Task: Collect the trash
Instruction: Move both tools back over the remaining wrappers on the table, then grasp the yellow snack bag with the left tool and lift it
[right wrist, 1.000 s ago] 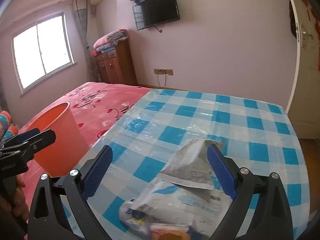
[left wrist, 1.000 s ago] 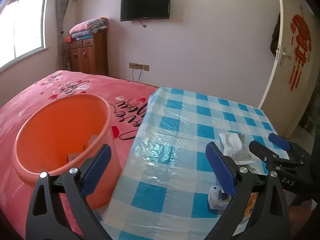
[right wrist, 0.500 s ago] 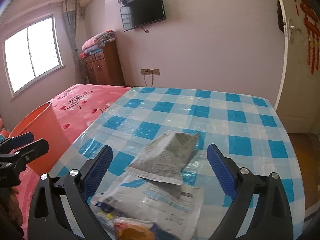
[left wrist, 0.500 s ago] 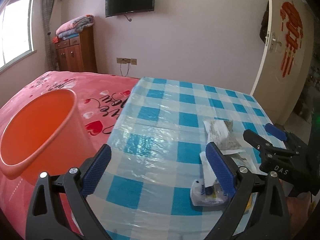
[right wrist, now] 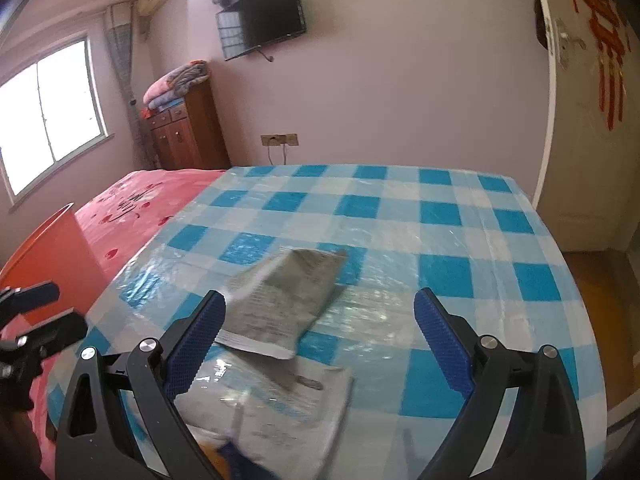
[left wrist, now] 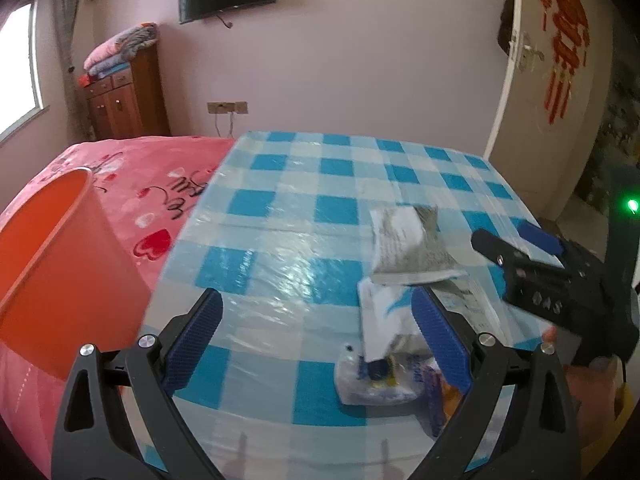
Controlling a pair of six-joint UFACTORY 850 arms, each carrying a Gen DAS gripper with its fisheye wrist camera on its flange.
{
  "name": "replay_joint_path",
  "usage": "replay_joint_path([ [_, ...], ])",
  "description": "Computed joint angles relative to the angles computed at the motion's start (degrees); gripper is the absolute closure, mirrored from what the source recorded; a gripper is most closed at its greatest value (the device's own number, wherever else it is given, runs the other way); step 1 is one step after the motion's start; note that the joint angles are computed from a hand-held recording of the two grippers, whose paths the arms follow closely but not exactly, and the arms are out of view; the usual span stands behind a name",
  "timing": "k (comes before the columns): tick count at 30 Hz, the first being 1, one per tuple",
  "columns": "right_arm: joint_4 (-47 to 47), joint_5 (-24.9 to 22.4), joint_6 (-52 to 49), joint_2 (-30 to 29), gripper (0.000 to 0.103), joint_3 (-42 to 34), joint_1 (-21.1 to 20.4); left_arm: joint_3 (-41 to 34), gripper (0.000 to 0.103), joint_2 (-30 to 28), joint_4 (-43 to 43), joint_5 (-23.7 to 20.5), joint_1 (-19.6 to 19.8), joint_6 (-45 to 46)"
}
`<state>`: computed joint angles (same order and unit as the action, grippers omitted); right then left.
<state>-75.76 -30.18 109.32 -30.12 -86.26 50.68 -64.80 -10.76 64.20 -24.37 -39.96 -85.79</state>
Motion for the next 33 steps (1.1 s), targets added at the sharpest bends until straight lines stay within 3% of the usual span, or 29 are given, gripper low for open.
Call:
replay_joint_path([
  [10,-2.01,5.92,8.65,3.24,0.009,6.57,-4.6,-3.03,0.007,-3.83,-9.62,2.73,-1.81,11.3],
  [16,-6.31,11.3,15.4,4.91,0.009,9.71,-6.96,-4.65,0.007,-6.02,-27.05,6.37,-1.99,26.24],
  [19,-7.82,13.47,16.93,5.15,0.009,10.27,-7.52,-4.89,0.007,-6.85,-33.59,5.97,-2.27,31.56],
  [29,-15.08,18.78,21.91,5.09,0.009,10.45,-7.86,-1.6,0.007,-5.2,-24.33,4.36,-5.39,15.54],
  [33,-20.22,20.65,25.38,5.16,0.009,10.32,-7.72,-2.46,0.008,-5.99,-23.27,3.64,-6.09,13.66],
])
